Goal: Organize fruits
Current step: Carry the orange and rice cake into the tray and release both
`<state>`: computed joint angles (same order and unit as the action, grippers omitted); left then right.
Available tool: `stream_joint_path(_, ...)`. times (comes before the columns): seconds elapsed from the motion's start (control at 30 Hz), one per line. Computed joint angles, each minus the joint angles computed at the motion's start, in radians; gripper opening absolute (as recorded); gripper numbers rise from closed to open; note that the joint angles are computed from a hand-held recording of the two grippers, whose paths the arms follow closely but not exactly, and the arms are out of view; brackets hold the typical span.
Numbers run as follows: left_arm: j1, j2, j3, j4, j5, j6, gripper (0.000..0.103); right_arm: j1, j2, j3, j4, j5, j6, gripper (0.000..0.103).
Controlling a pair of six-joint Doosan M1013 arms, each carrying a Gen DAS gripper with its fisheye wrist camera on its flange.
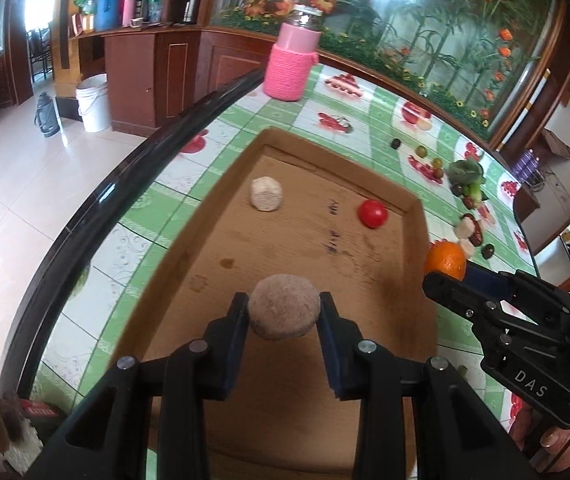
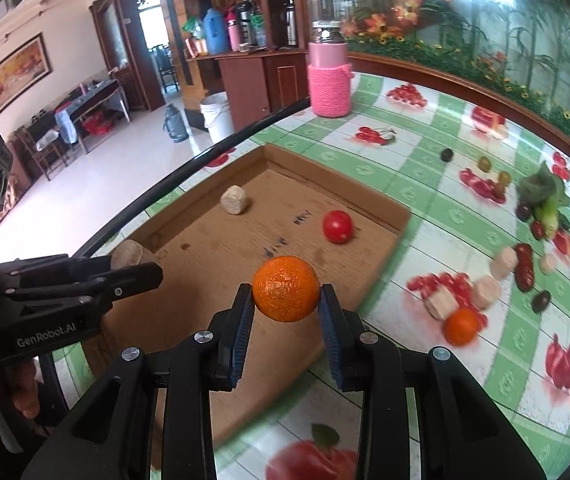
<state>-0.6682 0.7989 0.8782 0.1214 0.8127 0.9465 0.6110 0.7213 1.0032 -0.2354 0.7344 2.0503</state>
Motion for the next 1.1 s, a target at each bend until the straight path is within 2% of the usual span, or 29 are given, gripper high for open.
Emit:
stream_joint_path(0.43, 0.028, 0.119, -0.187, -0.042, 0.127, 0.064, 0.037, -0.01, 0.159, -0.244, 0.074, 0.171, -0.103, 0.032)
stream_joint_path(0.8, 0.036, 0.18, -0.288, -0.068, 0.209, 0.1, 0.037, -0.02, 0.204, -0.31, 0.092, 0.232, -0.113, 0.032)
stream_joint_path(0.97, 0.038, 0.181, -0.29, -0.072, 0.211, 0.097, 0.037, -0.024, 0.21, -0.314, 0.103, 0.238, -0.114, 0.032)
stream_joint_path(1.1, 0.038, 0.184, -0.297, -0.071, 0.219, 0.098, 0.037, -0.023, 0.21, -0.315, 0.09, 0.246, -0.108, 0.04)
